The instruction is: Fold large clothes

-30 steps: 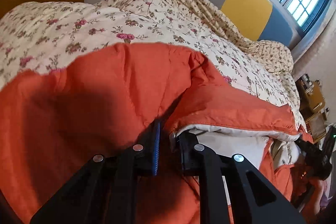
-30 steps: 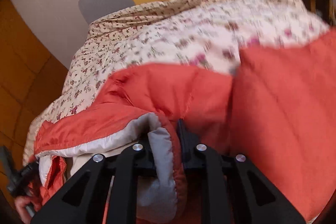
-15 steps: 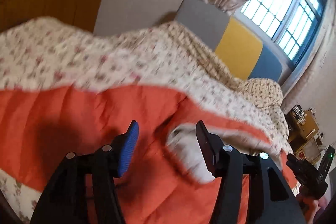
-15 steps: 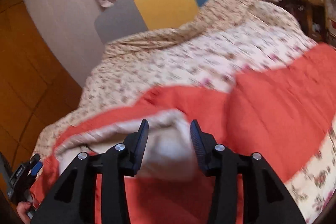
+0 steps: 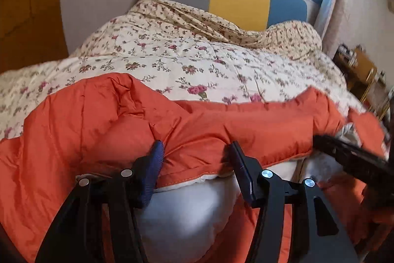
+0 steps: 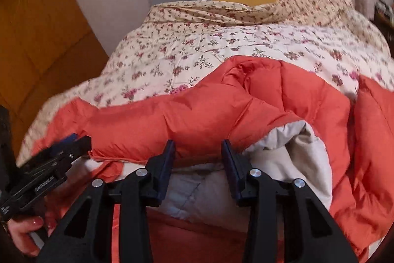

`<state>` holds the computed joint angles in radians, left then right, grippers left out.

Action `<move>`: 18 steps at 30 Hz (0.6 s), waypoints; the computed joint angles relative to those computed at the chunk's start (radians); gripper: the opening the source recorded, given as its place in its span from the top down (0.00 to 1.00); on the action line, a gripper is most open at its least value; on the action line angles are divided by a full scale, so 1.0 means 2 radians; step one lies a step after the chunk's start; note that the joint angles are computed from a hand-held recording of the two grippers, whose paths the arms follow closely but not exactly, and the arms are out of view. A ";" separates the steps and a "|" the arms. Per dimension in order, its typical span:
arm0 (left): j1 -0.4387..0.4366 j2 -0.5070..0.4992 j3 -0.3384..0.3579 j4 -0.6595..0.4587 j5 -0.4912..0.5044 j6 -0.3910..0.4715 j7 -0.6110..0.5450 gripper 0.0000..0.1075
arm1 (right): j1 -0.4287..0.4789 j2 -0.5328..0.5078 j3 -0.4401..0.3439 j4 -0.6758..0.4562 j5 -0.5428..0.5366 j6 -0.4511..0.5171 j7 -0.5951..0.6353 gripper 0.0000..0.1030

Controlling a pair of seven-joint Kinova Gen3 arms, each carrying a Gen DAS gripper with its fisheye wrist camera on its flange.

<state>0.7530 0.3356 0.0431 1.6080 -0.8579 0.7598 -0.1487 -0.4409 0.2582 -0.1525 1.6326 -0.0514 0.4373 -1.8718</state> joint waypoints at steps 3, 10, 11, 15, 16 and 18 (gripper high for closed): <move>0.014 0.028 -0.041 -0.040 0.040 0.009 -0.049 0.48 | -0.037 0.039 0.033 -0.056 0.042 0.033 -0.047 0.62; -0.015 0.038 -0.025 -0.034 0.030 -0.010 -0.050 0.48 | -0.060 0.067 0.051 -0.069 0.097 0.012 -0.086 0.62; -0.029 0.036 -0.006 -0.031 0.017 -0.009 -0.038 0.48 | -0.052 0.066 0.043 -0.066 0.090 0.007 -0.081 0.62; -0.075 0.018 0.070 -0.012 -0.024 0.000 -0.009 0.44 | -0.029 0.056 0.024 -0.062 0.064 0.009 -0.059 0.62; -0.071 0.008 0.074 0.000 -0.037 0.000 0.009 0.39 | -0.010 0.046 0.006 -0.054 0.044 0.002 -0.045 0.61; -0.037 -0.009 0.053 0.014 -0.059 0.012 0.050 0.23 | 0.009 0.021 -0.008 -0.025 0.017 -0.033 -0.032 0.61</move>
<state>0.6782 0.3178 0.1487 1.6358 -0.9760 0.7838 -0.0492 -0.4237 0.2998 -0.1694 1.5816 -0.0182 0.3711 -1.9359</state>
